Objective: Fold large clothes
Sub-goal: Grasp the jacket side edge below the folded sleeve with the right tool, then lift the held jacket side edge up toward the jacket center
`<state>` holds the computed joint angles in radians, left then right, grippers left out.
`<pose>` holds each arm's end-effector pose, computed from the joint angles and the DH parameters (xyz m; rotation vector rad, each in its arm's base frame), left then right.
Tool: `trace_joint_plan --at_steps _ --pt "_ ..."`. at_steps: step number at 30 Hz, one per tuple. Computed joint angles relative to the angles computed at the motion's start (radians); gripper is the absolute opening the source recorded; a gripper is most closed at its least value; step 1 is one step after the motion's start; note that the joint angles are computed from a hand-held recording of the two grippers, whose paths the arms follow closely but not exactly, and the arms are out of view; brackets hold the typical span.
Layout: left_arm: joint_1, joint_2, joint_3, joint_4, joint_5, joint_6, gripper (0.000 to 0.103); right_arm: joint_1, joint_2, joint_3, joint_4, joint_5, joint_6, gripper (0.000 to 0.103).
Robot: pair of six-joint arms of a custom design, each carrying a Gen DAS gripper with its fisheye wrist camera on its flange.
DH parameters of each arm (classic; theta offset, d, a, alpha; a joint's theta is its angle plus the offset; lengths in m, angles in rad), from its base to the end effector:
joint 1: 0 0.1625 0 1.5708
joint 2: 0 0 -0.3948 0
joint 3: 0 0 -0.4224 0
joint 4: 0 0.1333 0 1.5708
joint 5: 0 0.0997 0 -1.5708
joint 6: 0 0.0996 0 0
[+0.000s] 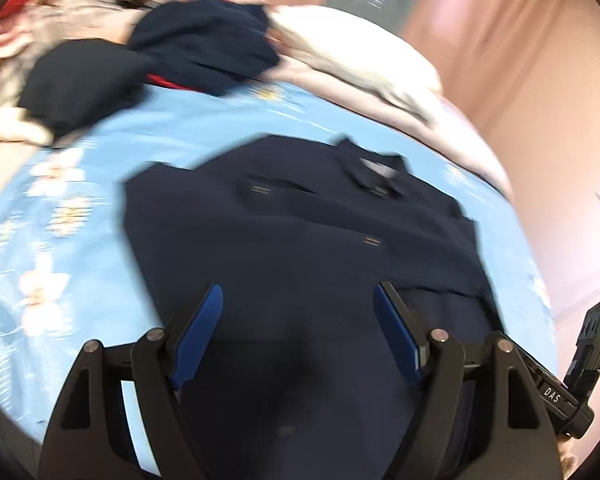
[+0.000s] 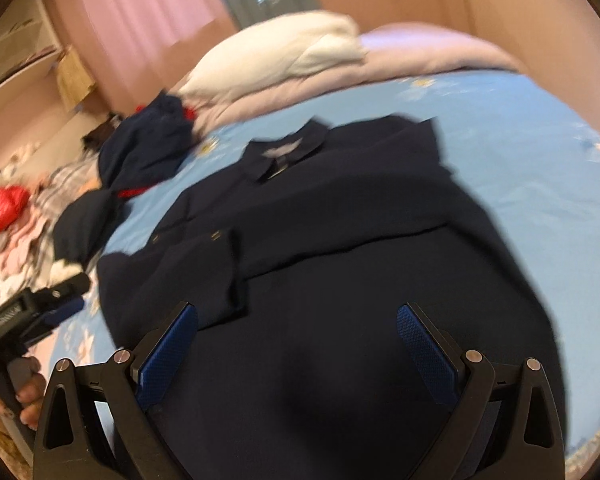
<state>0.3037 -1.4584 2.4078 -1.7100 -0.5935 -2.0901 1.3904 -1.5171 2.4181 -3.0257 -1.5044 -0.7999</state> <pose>-0.2394 -0.3013 0.1007 -0.4116 2.1712 -1.2383 0.0622 -0.4388 0.1935 0.8916 -2.6977 0.7569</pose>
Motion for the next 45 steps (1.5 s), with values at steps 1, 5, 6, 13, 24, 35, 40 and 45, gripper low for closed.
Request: trace_joint_plan --at_steps 1,5,6,13,24,35,40,45 --pt "-0.019 -0.016 -0.006 0.101 -0.018 -0.091 0.078 0.011 0.025 -0.014 0.026 -0.003 -0.003 0.099" --pt "-0.068 -0.068 -0.005 0.313 -0.093 -0.3 0.078 0.065 0.14 -0.073 0.1 -0.042 0.015 0.099" --pt "-0.084 -0.082 -0.001 0.346 -0.114 -0.332 0.078 0.076 0.163 -0.081 0.1 -0.05 0.019 0.099" --pt "-0.143 -0.108 0.002 0.488 -0.196 -0.467 0.078 0.168 0.366 -0.148 0.013 -0.178 -0.002 0.087" --pt "-0.185 -0.19 0.055 0.546 -0.264 -0.563 0.078 0.211 0.442 -0.131 -0.121 -0.268 -0.075 0.018" --pt "-0.2 -0.275 0.1 0.595 -0.307 -0.638 0.078 0.368 0.113 -0.082 0.01 -0.023 -0.073 0.016" --pt "-0.19 -0.298 0.115 0.593 -0.315 -0.632 0.078 0.507 0.082 -0.138 -0.068 -0.021 -0.026 0.016" --pt "-0.168 -0.321 0.13 0.571 -0.302 -0.599 0.078 0.554 0.082 -0.195 -0.111 -0.017 0.039 0.016"
